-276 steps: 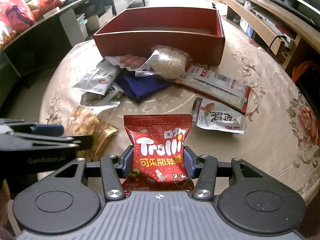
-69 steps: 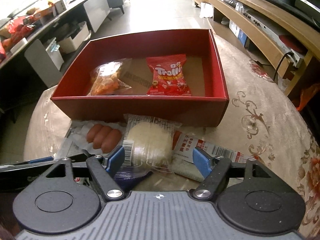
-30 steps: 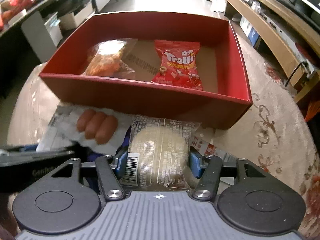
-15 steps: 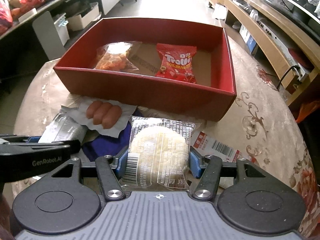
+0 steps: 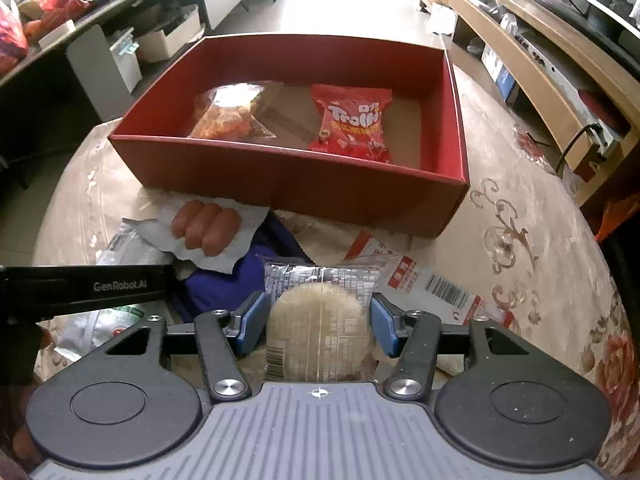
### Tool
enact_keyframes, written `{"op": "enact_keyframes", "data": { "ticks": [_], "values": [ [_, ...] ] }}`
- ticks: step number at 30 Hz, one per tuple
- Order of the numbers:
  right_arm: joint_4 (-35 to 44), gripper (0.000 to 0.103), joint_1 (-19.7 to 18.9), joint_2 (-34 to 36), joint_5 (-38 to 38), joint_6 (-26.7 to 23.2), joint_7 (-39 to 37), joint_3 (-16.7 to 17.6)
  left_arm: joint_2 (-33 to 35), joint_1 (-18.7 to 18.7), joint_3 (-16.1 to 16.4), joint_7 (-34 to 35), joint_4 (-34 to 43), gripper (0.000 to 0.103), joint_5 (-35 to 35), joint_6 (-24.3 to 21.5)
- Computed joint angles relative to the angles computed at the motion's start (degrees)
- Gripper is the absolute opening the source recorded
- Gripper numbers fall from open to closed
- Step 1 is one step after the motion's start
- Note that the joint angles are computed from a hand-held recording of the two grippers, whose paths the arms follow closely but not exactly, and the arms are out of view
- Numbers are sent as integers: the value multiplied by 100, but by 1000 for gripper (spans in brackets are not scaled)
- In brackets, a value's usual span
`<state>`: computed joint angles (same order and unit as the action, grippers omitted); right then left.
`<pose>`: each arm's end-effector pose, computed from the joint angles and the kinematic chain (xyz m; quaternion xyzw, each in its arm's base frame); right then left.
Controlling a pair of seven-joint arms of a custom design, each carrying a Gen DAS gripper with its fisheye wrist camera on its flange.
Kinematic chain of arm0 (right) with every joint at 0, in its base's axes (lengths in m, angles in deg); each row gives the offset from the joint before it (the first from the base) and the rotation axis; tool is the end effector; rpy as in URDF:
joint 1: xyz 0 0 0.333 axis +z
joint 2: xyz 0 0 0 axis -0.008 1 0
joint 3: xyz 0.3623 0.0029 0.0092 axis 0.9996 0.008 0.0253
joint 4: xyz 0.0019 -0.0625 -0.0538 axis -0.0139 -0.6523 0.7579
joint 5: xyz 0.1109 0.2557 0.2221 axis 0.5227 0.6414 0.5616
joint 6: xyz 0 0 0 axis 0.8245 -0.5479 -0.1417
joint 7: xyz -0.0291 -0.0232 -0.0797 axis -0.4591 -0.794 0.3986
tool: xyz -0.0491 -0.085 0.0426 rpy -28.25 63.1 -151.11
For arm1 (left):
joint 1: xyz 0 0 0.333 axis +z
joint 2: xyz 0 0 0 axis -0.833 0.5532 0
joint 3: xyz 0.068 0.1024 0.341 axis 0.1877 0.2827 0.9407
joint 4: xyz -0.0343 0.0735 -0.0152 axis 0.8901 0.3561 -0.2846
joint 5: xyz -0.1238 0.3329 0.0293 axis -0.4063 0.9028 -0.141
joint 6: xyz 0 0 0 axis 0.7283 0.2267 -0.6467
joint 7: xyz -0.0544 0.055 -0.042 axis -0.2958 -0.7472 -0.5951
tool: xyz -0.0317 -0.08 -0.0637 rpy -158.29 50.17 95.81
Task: Organize snacks
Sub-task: 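Grasp the round wrapped cake with the right gripper while the left gripper grasps the white-green packet, then lift the cake and packet and carry both over the red box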
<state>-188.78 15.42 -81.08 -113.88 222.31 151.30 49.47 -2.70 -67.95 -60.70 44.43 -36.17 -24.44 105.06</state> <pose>0.5044 0.1801 0.4064 -0.6438 0.7212 -0.1828 0.1790 0.5755 -0.1535 0.3828 -0.6556 0.7197 -0.1973 0.1150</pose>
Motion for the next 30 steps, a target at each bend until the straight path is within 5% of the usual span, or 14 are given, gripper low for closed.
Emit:
{"op": "enact_keyframes", "data": {
  "ticks": [12,20,30],
  "values": [
    [-24,73,-33,125,554,-50,-630,95,-191,423,-461,874,-175,43,-824,6],
    [129,65,190,167,-10,-432,-213,-45,-419,594,-666,1562,-362,42,-1357,-4],
    [-292,64,145,-302,-625,-399,426,100,-934,863,-959,2879,-764,42,-2866,-16]
  ]
}}
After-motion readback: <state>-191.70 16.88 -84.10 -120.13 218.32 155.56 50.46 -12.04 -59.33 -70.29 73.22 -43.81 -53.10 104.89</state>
